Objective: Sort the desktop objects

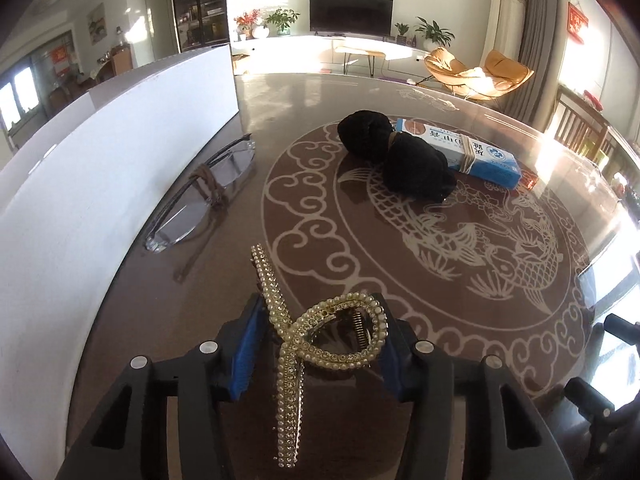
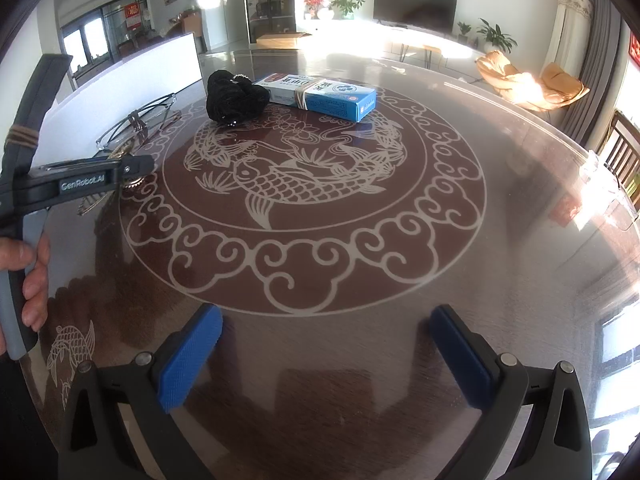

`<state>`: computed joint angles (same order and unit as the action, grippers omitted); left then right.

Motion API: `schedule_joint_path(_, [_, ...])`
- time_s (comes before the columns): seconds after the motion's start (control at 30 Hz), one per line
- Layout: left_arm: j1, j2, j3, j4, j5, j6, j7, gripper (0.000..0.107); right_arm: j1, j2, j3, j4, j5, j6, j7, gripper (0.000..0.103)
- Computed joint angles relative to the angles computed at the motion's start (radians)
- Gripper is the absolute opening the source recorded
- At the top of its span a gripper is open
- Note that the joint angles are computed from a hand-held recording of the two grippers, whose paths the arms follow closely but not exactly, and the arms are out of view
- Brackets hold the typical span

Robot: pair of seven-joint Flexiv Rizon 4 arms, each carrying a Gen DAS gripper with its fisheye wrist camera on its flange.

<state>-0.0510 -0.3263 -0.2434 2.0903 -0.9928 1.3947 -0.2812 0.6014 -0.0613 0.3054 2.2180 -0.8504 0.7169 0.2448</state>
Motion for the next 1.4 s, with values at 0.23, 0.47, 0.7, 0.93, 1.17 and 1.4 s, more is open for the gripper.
schedule_joint_path(0.23, [0.003,0.028,0.025,0.027,-0.091,-0.045,0.097,0.051,-0.019,-0.024,-0.023,-0.024,-0.001,0.045,-0.022,0.103])
schedule_joint_path(0.47, [-0.023,0.027,0.045,0.022,-0.084,-0.043,0.085,0.051,-0.093,-0.217,-0.168,-0.284,-0.163,0.283,-0.231,0.103])
schedule_joint_path(0.7, [-0.026,0.031,0.049,0.024,-0.091,-0.050,0.086,0.051,-0.059,-0.454,-0.198,-0.599,0.099,0.151,-0.647,0.087])
schedule_joint_path(0.93, [-0.031,0.031,0.053,0.024,-0.094,-0.051,0.088,0.051,0.019,-0.320,-0.251,-0.380,0.035,0.200,-0.400,0.035])
schedule_joint_path(1.17, [-0.033,0.030,0.052,0.026,-0.094,-0.042,0.091,0.052,0.105,-0.124,-0.081,-0.202,0.039,-0.182,-0.025,0.051])
schedule_joint_path(1.4, [-0.035,0.027,0.048,0.026,-0.076,-0.025,0.083,0.053,0.068,-0.118,-0.047,-0.162,0.016,-0.144,0.051,0.101])
